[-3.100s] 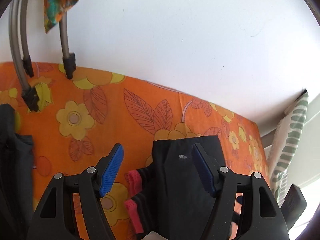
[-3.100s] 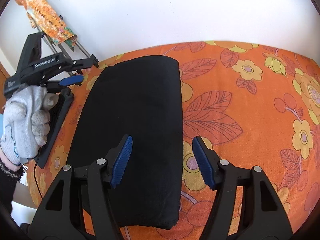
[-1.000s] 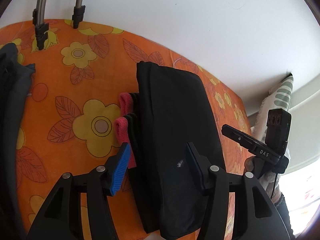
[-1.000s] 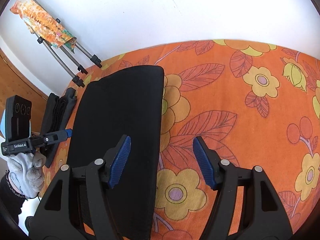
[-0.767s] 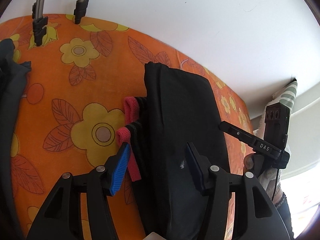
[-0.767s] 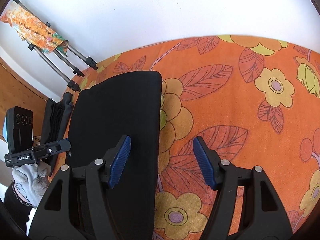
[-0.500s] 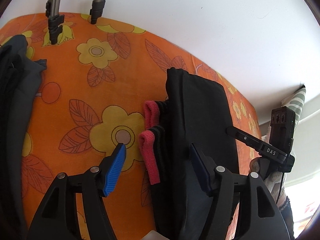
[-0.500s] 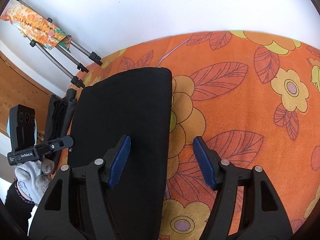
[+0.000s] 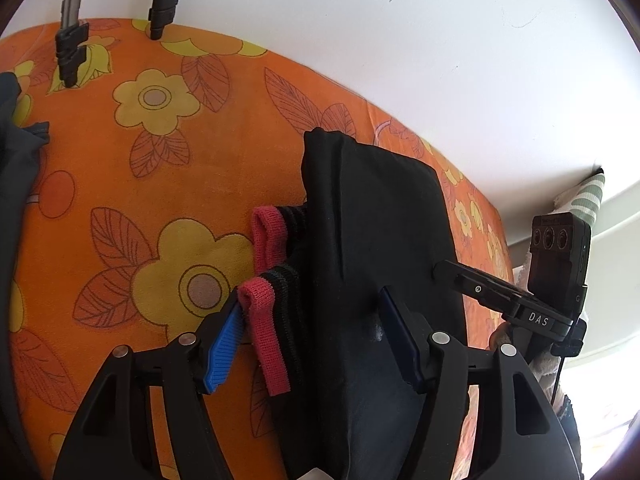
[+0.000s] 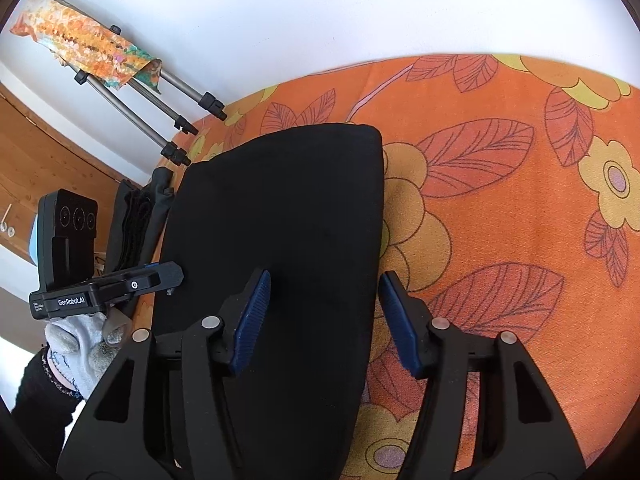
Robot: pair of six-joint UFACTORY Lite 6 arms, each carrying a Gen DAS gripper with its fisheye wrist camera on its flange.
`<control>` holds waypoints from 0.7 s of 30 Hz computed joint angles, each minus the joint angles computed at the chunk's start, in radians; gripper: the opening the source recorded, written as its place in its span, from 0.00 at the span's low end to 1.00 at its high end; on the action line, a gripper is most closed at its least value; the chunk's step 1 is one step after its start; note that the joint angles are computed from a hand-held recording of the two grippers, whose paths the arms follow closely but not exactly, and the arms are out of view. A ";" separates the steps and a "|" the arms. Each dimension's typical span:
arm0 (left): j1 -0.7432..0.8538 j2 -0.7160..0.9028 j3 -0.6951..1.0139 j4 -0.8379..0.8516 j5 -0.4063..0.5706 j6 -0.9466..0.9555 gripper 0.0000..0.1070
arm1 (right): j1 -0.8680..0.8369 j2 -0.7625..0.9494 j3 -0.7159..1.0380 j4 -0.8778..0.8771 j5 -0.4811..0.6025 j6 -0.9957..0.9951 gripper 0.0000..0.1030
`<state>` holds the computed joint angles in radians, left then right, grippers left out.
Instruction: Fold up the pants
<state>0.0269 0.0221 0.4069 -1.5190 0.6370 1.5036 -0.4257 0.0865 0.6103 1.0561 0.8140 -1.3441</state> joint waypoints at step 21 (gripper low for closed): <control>0.086 -0.112 -0.066 0.034 0.003 0.027 0.25 | 0.006 -0.072 -0.045 0.020 0.001 0.011 0.24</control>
<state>0.1132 -0.0894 0.3404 -1.4850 0.6396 1.5307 -0.4201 0.0140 0.5657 1.0756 0.8148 -1.3334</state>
